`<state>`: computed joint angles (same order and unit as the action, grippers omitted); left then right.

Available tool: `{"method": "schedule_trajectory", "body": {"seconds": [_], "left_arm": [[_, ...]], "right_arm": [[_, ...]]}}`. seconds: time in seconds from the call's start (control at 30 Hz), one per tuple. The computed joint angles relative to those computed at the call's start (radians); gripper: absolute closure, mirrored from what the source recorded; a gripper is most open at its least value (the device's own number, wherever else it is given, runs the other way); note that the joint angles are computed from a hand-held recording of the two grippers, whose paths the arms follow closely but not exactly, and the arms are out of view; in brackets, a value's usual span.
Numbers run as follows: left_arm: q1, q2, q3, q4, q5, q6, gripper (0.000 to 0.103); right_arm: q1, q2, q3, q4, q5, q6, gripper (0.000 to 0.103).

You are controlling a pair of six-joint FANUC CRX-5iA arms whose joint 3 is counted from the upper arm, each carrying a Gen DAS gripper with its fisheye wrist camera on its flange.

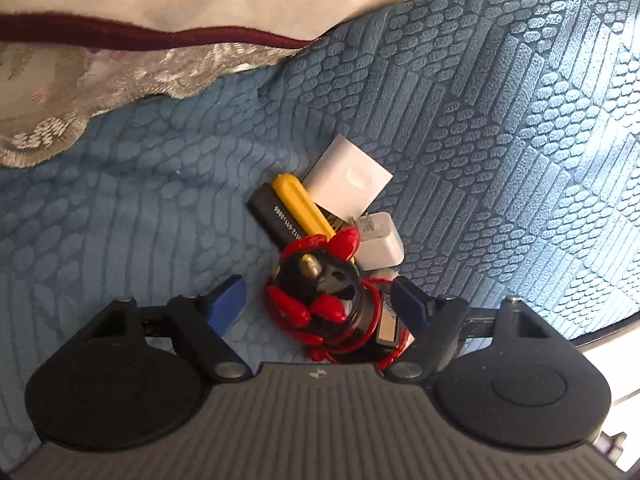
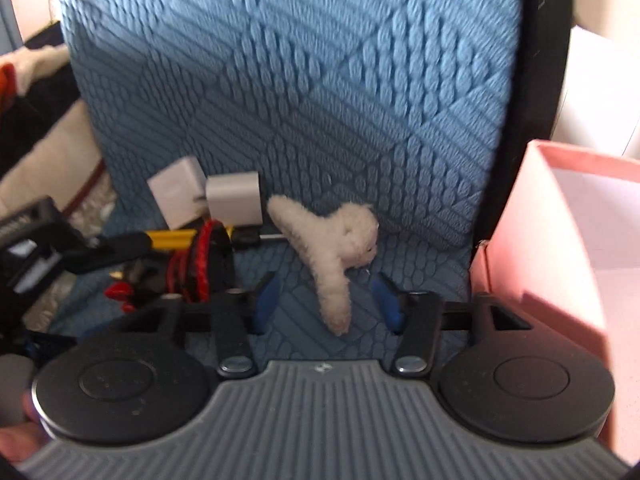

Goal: Organize rigid objects
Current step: 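Lower the left tool onto the red figurine while the right tool approaches the white toy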

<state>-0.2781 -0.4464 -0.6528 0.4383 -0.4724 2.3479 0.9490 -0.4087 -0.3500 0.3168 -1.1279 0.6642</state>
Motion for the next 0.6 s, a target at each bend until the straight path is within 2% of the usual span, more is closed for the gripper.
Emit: {"method": "schedule_trajectory", "body": {"seconds": [0.1, 0.17, 0.27, 0.3, 0.33, 0.4, 0.5, 0.6], "left_arm": [[-0.001, 0.005, -0.044, 0.138, 0.036, -0.103, 0.022], [-0.004, 0.013, -0.043, 0.159, 0.033, -0.125, 0.029], [-0.006, 0.028, -0.016, 0.092, 0.017, -0.086, 0.038], [-0.007, 0.028, -0.013, 0.076, 0.016, -0.070, 0.039], [-0.007, 0.029, -0.010, 0.066, 0.011, -0.059, 0.042], [-0.008, 0.030, -0.014, 0.079, 0.011, -0.086, 0.045], [-0.011, 0.031, -0.003, 0.061, -0.001, -0.092, 0.047], [-0.016, 0.032, 0.045, -0.036, -0.046, -0.049, 0.047]], "right_arm": [[-0.013, 0.012, -0.003, -0.013, 0.015, 0.016, 0.062], [-0.019, 0.023, -0.001, -0.026, 0.018, 0.031, 0.062], [-0.016, 0.038, -0.011, -0.018, 0.019, 0.064, 0.063], [-0.022, 0.044, -0.006, -0.035, 0.015, 0.076, 0.066], [-0.021, 0.044, -0.009, -0.034, 0.013, 0.070, 0.079], [-0.007, 0.044, -0.014, -0.013, 0.002, 0.067, 0.085], [0.011, 0.019, -0.034, 0.010, 0.015, 0.057, 0.087], [0.051, -0.007, -0.051, 0.055, -0.008, 0.036, 0.088]]}}
